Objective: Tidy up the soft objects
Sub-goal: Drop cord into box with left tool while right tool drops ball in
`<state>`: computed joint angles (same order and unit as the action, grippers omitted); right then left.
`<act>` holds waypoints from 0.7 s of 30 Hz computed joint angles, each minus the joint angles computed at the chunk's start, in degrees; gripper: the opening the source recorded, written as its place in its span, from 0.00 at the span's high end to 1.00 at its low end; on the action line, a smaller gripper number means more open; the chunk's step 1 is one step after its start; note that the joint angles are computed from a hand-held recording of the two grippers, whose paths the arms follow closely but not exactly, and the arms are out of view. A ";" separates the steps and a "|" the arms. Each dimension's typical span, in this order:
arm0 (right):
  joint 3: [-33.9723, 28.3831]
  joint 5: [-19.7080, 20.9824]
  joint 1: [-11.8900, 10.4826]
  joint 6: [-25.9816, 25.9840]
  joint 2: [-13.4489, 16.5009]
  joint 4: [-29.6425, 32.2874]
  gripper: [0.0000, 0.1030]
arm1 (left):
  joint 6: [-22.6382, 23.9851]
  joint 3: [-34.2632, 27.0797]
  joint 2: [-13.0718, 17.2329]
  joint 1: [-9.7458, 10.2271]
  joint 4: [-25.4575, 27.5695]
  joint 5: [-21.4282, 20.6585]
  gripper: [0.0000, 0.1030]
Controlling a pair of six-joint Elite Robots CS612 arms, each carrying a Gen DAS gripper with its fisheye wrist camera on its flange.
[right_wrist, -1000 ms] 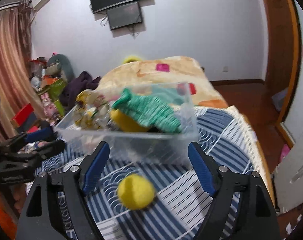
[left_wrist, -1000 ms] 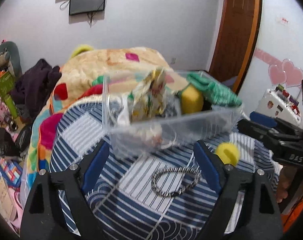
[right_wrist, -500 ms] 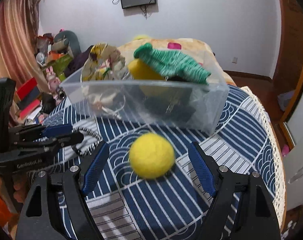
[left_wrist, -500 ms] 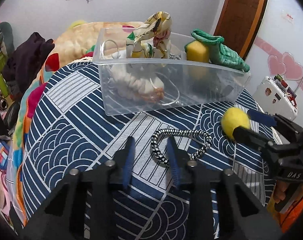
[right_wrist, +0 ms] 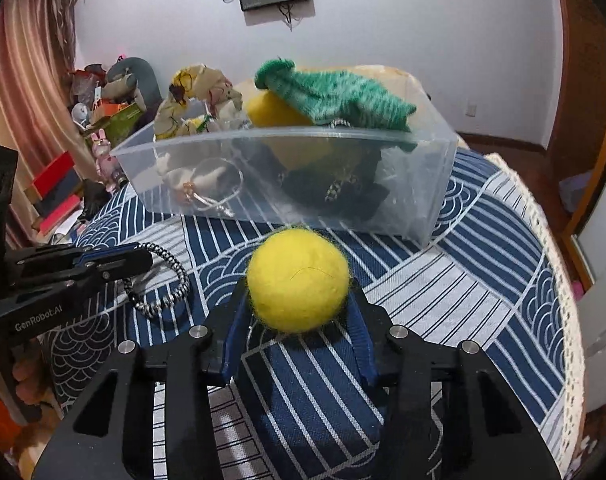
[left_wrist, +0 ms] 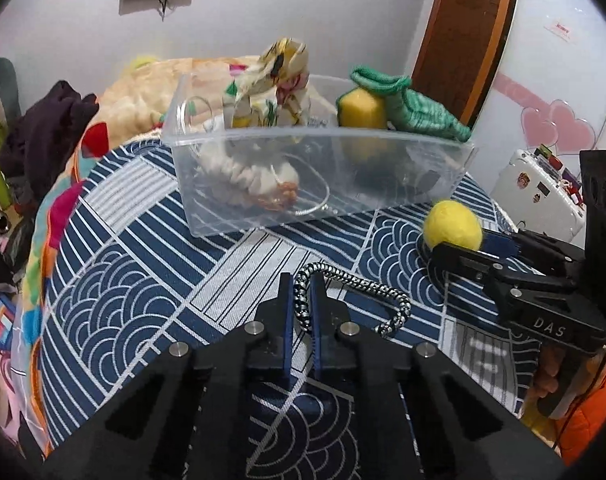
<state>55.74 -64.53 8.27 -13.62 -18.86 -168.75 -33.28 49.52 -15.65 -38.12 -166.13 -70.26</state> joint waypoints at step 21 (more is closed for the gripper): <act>-5.56 0.76 1.14 1.41 1.73 -6.45 0.59 | 1.86 -6.22 1.15 0.92 -5.42 7.90 0.94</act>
<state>50.18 -63.77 9.41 -12.21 -17.13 -175.21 -31.43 43.30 -14.50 -37.20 -171.55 -62.35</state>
